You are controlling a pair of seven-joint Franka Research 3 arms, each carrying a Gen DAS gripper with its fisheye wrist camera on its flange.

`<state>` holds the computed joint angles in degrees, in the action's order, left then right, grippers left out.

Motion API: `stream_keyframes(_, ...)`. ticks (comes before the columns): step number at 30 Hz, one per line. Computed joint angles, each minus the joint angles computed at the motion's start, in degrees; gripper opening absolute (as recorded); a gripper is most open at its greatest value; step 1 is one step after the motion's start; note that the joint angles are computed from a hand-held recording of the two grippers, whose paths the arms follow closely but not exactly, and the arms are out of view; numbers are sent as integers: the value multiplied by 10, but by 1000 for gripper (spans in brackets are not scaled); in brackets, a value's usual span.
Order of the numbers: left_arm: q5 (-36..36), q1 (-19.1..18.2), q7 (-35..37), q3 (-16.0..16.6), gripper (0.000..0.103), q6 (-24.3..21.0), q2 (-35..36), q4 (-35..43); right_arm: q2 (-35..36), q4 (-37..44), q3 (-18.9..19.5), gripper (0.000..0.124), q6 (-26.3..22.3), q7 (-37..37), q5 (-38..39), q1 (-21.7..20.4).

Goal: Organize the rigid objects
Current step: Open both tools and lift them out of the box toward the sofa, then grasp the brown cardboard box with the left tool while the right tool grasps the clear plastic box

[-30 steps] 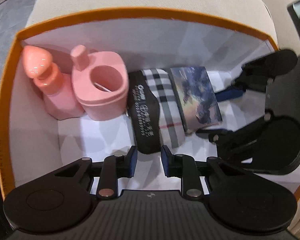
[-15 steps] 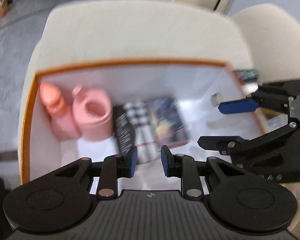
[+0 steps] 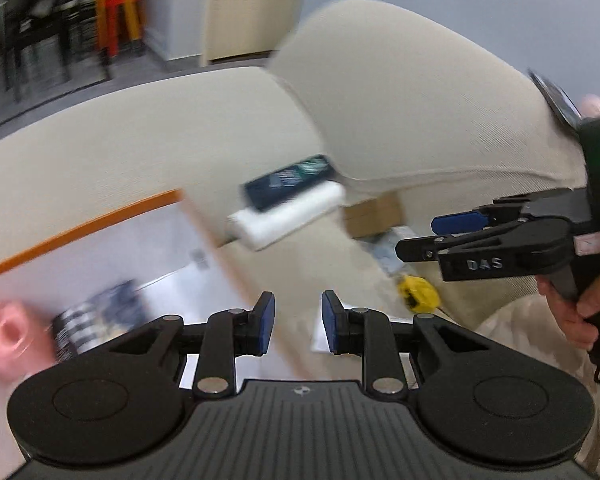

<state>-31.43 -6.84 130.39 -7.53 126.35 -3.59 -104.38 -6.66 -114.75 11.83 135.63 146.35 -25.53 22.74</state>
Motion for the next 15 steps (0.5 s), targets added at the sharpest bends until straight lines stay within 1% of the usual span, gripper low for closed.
stream_keyframes(2, 9, -9, 15, -10, 29, 0, 13, 8, -15, -21, -2, 56, -23, 18, -6, -6)
stream_keyframes(5, 30, -25, 44, -29, 29, 22, 34, 17, -30, -41, -1, 56, -56, 27, -11, -16)
stream_keyframes(7, 45, -32, 61, -38, 29, 19, 55, 37, -33, -51, 3, 56, -66, 41, -21, -22)
stream_keyframes(8, 54, -35, 69, -43, 31, 16, 68, 50, -32, -52, 4, 56, -72, 50, -23, -24)
stream_keyframes(9, 62, -37, 78, -48, 32, 13, 75, 56, -33, -56, 4, 56, -73, 64, -25, -27)
stream_keyframes(10, 74, -40, 89, -53, 32, 21, 87, 63, -33, -57, 3, 56, -73, 78, -24, -29)
stream_keyframes(13, 119, -50, 118, -67, 33, 59, 113, 71, -32, -62, 1, 53, -56, 100, -34, -35)
stream_keyframes(15, 125, -48, 149, -76, 37, 67, 129, 81, -28, -63, 1, 53, -49, 105, -42, -36)
